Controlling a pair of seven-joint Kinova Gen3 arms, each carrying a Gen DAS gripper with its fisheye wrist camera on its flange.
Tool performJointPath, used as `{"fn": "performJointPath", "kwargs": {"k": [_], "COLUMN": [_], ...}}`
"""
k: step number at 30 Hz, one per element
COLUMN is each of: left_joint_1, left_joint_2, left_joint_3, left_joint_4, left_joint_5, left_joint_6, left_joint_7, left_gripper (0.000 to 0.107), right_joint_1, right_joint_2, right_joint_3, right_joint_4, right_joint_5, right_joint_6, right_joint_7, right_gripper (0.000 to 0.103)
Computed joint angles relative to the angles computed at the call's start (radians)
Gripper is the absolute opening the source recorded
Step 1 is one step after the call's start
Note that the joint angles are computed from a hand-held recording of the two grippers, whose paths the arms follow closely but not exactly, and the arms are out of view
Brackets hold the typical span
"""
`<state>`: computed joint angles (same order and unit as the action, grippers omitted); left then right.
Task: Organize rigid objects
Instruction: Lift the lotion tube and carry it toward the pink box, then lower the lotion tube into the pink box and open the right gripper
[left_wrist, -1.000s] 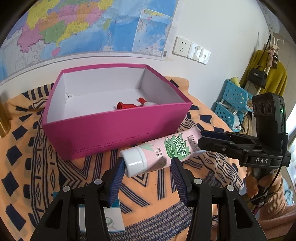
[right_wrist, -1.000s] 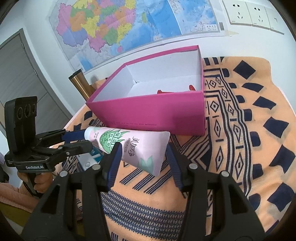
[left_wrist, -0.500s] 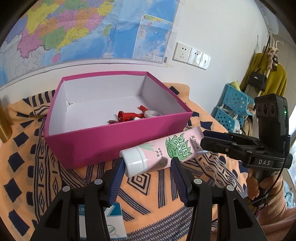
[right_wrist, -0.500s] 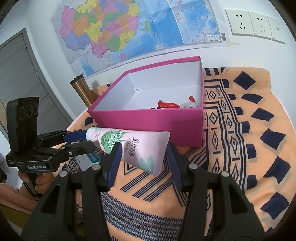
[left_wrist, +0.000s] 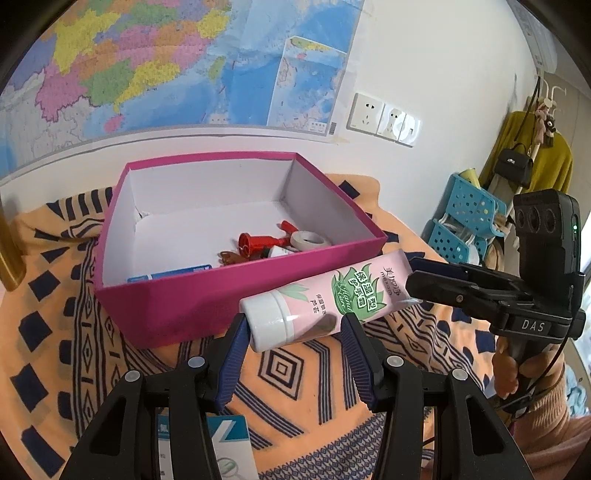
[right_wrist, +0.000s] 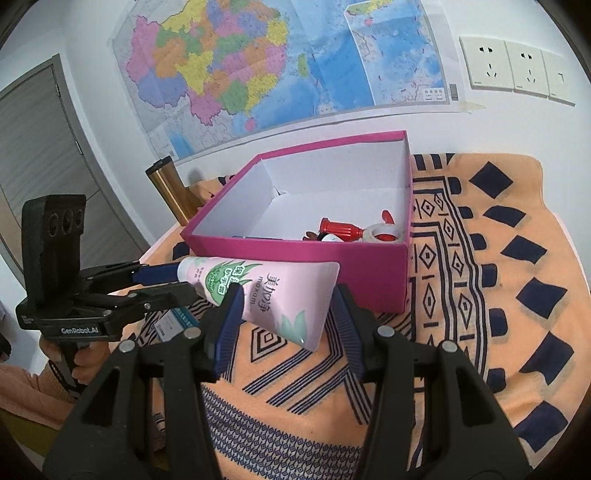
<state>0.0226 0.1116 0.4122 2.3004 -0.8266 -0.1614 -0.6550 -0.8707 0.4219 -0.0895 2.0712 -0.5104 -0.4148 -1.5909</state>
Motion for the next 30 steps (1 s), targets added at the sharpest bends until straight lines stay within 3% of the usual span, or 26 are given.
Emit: {"fn": "performJointPath", "kwargs": {"k": [7, 14, 30], "left_joint_1": [0.029, -0.019, -0.029], "left_joint_2": [0.001, 0.013, 0.024], "left_joint_3": [-0.026, 0.026, 0.05], "left_joint_4": [-0.014, -0.034, -0.056], "left_joint_5": [0.048, 0.032, 0.123], "left_joint_6": [0.004, 0.01, 0.024], "left_joint_7": [-0.054, -0.05, -0.143], "left_gripper": [0.051, 0.051, 0.051], "right_joint_1": [-0.001, 0.01, 0.02], "right_joint_2": [-0.004, -0.013, -0.019], "right_joint_3": [0.008, 0.01, 0.018], "right_joint_4": [-0.008, -0.012, -0.026], "right_joint_5": [-0.005, -0.008, -0.03], "right_joint_6": [0.001, -0.006, 0.007], "right_joint_7": [0.018, 0.035, 0.072], "right_gripper": [0.053, 0.053, 0.053]}}
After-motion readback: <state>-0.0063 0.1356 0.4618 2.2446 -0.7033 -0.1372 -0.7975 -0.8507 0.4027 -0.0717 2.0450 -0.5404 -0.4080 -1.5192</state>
